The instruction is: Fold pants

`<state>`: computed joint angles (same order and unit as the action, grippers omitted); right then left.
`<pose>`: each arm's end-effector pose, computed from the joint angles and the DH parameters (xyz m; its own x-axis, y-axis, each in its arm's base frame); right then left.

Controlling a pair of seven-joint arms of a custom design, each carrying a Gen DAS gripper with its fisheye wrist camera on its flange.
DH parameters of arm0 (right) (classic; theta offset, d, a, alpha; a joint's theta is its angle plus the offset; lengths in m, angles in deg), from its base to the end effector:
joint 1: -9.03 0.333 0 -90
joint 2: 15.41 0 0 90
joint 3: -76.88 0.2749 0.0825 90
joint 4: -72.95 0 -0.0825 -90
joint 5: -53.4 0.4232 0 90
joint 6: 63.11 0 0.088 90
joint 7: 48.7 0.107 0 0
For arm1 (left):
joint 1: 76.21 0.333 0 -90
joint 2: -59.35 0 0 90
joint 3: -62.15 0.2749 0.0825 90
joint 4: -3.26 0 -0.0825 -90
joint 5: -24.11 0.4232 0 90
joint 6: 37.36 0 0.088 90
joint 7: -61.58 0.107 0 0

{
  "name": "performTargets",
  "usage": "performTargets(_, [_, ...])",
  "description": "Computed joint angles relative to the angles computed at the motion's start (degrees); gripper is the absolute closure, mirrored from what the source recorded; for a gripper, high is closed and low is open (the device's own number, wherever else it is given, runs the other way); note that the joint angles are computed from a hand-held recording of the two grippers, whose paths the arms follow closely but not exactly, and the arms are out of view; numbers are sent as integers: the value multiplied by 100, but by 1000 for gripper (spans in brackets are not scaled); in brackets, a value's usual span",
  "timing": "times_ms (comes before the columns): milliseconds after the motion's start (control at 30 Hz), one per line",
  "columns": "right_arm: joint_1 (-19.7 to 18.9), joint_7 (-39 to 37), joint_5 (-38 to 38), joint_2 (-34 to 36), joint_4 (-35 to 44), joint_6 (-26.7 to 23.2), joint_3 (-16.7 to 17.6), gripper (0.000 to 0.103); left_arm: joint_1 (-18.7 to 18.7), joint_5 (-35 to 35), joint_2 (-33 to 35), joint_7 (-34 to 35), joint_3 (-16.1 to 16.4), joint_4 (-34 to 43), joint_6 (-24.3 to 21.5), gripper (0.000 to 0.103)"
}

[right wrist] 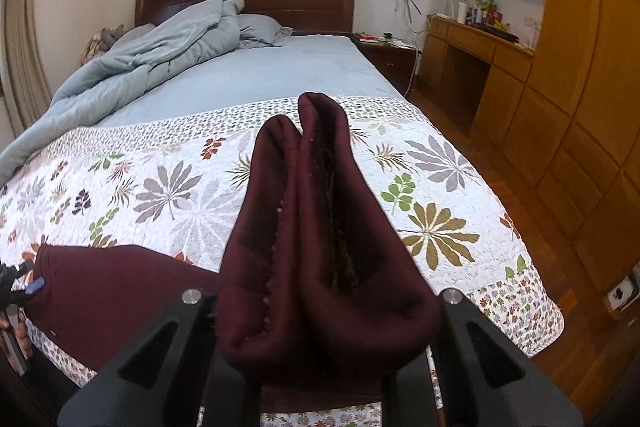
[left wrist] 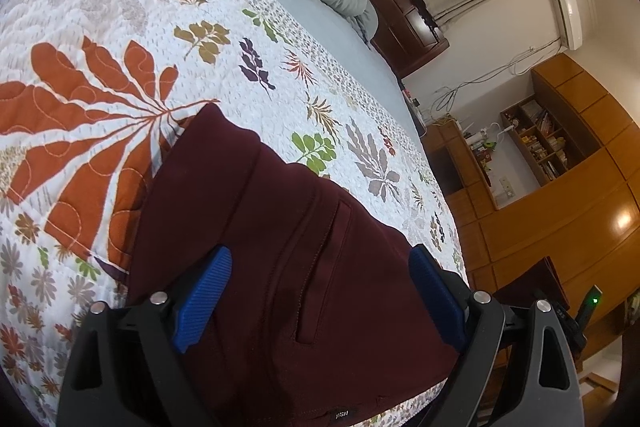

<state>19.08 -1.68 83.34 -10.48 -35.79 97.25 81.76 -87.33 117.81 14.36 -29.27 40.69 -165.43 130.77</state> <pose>0.6462 0.1467 0.4904 0.5227 -0.8491 0.0763 -0.5189 -0.3879 -0.7617 0.2956 -0.2181 0.3184 0.4034 -0.4917 0.7717 -0.2812 -0.8692 -0.4068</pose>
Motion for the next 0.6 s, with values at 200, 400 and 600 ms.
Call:
performTargets(200, [205,266,-564,-152,-308,281,39,92,-59,104,-116,-183,0,-75,18,12])
performTargets(400, [378,528,-1057,-274,-546,485,47,92,-109,143,-160,-193,19,-104,39,12])
performTargets(600, [556,500,-1407,-383,-866,800,63,92,-115,-179,-214,122,-44,-148,52,12])
